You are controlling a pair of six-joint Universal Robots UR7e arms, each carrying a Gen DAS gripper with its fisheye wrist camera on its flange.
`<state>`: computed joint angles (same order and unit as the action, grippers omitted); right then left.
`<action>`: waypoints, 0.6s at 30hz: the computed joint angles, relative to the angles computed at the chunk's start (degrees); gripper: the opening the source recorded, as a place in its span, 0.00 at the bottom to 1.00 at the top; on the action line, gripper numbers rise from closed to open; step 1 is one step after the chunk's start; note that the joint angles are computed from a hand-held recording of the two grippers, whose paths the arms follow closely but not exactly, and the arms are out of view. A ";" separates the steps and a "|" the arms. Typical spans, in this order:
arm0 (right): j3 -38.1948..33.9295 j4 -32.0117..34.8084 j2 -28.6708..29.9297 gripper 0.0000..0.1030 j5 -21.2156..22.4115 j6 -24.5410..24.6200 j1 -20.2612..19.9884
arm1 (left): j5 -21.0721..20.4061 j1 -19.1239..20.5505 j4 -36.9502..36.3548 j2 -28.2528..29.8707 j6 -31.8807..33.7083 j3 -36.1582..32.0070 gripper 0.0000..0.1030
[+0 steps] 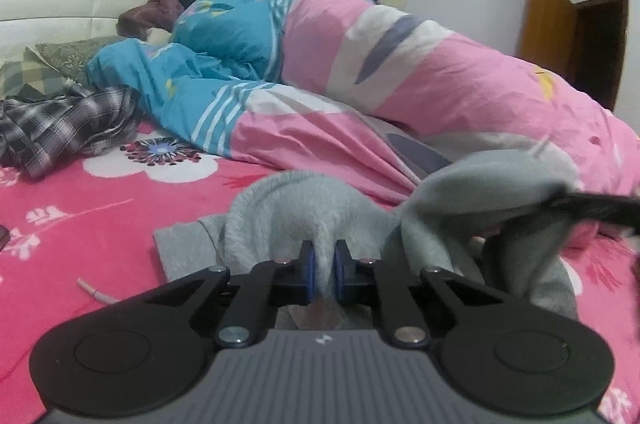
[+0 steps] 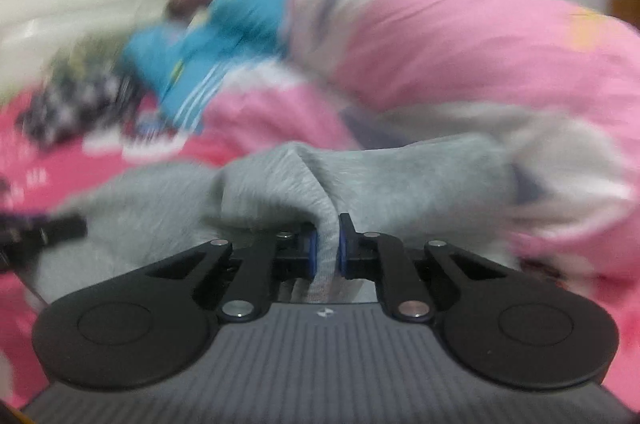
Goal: Fold clothes
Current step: 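Lower both grippers onto the grey sweatpants and pinch the fabric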
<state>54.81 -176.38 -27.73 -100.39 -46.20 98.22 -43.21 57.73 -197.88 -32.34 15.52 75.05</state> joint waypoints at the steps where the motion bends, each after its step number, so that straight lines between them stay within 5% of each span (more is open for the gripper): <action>1: 5.02 -3.74 -3.35 0.08 0.28 2.15 -0.38 | -0.28 -0.35 -0.73 -0.83 -0.65 1.58 0.09; 6: 27.98 -18.11 -19.88 0.07 0.58 11.97 -3.15 | -0.09 -2.45 -5.89 -4.81 0.49 10.25 0.03; 12: 50.73 -29.89 -35.08 0.07 -4.54 17.66 -7.28 | 3.53 -5.33 -9.21 -9.87 3.36 20.94 0.00; 17: 60.74 -27.07 -40.76 0.10 -7.92 23.99 -11.41 | 2.23 -4.78 2.94 -15.33 -9.45 25.77 0.06; 18: 61.49 -25.51 -41.44 0.18 -8.78 24.04 -11.47 | 1.92 -4.60 3.53 -15.72 -10.83 25.84 0.13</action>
<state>116.30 -201.89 -69.17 -109.17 -22.16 86.76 -41.29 53.14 -194.36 -48.06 4.70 100.89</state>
